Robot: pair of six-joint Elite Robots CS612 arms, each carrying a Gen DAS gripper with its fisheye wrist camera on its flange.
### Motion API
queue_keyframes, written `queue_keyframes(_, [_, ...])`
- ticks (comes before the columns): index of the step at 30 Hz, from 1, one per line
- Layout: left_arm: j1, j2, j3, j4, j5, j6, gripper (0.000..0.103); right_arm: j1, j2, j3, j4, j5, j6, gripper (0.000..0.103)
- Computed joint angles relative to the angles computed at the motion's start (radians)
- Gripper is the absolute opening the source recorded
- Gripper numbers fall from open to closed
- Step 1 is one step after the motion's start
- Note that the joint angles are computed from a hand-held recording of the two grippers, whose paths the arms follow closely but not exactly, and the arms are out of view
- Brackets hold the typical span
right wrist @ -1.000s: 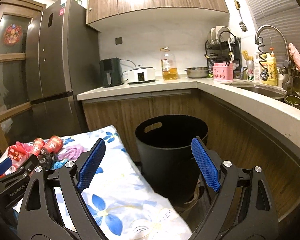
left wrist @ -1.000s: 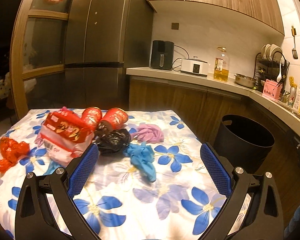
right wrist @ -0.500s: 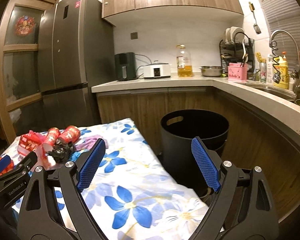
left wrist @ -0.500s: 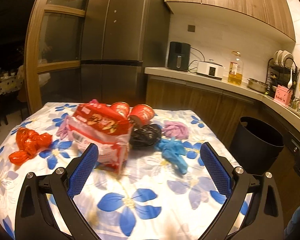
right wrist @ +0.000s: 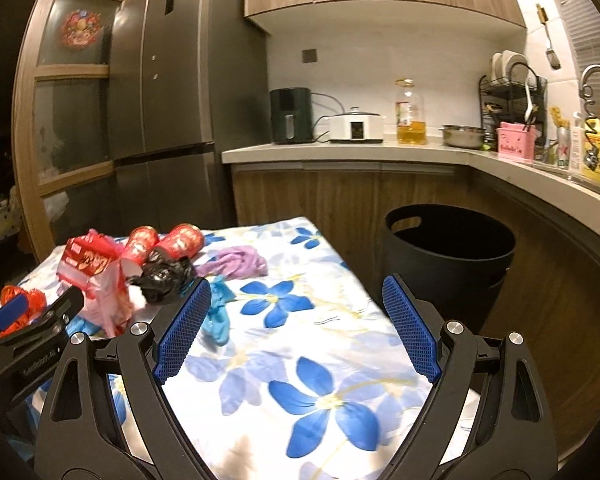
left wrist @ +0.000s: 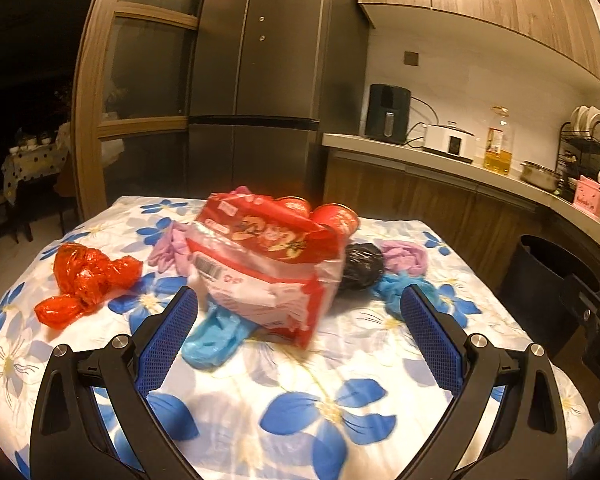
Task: Collect trash
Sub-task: 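Grasp the red-and-white snack bag with the left tool while the right tool grasps the blue glove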
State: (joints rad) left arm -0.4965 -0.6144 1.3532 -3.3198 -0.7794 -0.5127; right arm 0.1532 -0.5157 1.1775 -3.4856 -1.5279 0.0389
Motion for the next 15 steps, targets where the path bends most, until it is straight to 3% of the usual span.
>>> queue_keyframes(9, [0.023,0.036,-0.078,0.078,-0.005,0.024,0.089,0.011,0.043,-0.075,0.069,0.016,0.001,0.086])
queue_keyframes(15, [0.039,0.043,-0.102,0.152,-0.072,0.0,0.061,0.018,0.068,-0.121,0.118,0.01,-0.008,0.086])
